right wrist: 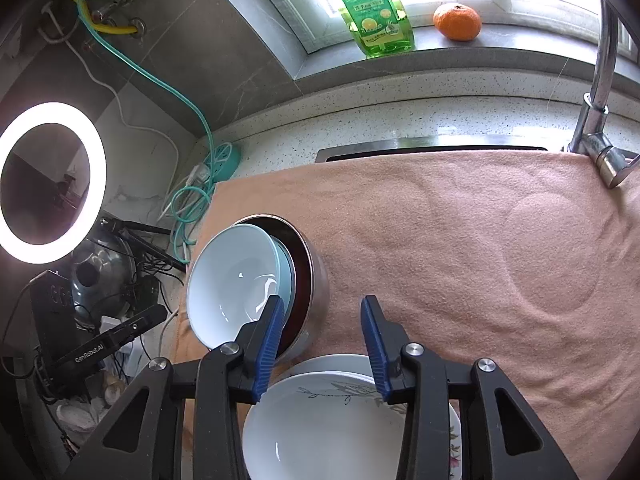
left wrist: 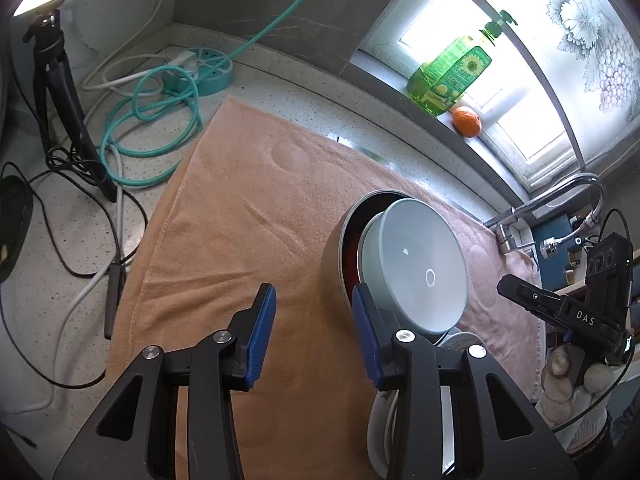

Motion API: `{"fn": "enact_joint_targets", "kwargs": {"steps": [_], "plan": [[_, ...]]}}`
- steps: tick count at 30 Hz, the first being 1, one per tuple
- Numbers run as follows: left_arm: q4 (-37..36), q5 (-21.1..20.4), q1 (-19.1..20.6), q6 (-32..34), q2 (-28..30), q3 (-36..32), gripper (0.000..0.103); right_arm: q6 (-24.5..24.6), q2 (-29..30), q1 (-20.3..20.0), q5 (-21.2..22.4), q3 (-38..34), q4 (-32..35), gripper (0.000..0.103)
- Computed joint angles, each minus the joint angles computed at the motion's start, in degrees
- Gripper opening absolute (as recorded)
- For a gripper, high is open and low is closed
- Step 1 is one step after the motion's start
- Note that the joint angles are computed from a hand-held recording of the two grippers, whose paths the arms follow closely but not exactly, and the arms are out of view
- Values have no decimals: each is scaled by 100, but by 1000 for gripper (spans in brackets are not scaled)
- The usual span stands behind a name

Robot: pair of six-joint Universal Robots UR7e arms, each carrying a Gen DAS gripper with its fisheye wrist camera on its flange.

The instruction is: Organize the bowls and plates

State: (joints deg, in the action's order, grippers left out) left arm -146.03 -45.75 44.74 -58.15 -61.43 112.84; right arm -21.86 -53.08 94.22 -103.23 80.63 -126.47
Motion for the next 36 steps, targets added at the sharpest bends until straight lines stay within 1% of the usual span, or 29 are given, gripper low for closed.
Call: {"fn": "enact_joint_targets", "kwargs": {"steps": [2, 5, 10, 11, 14, 16, 18, 19, 24, 26, 28, 29, 34, 36], "plan": [[-49, -79, 51, 13, 42, -30, 26, 76, 45, -22, 30, -48, 96, 30], [-119, -208, 119, 63, 113, -98, 20, 131, 110, -42, 50, -88, 158, 27], [-161, -313, 192, 228, 218, -228, 19, 259, 235, -58, 104, -186, 188, 24], [-167, -332, 209, 271, 231, -249, 19, 284, 263, -59, 123, -209, 204, 22], [-100, -353, 256, 354, 276, -331, 19, 276, 339, -38, 70, -247, 166, 18], [-87, -394, 289, 409, 300, -368, 19, 305, 381, -34, 69, -268, 179, 18], [-62, -419, 320, 455, 324, -409, 18, 304, 419, -16, 2, -263, 154, 17], [-44, -428, 333, 467, 331, -422, 15, 307, 434, -13, -16, -262, 156, 17], [-62, -523, 399, 586, 377, -485, 14, 365, 523, 4, -87, -273, 136, 13], [-52, -557, 424, 625, 400, -520, 14, 379, 556, 11, -102, -286, 133, 9], [-83, -615, 449, 668, 412, -531, 10, 402, 589, 26, -151, -306, 131, 8], [-86, -619, 454, 682, 420, -539, 10, 413, 596, 28, -160, -304, 111, 7], [-101, -737, 495, 763, 454, -577, 9, 474, 626, 27, -200, -339, 123, 5], [-39, -700, 486, 796, 480, -613, 10, 471, 635, 50, -282, -334, 103, 5]]}}
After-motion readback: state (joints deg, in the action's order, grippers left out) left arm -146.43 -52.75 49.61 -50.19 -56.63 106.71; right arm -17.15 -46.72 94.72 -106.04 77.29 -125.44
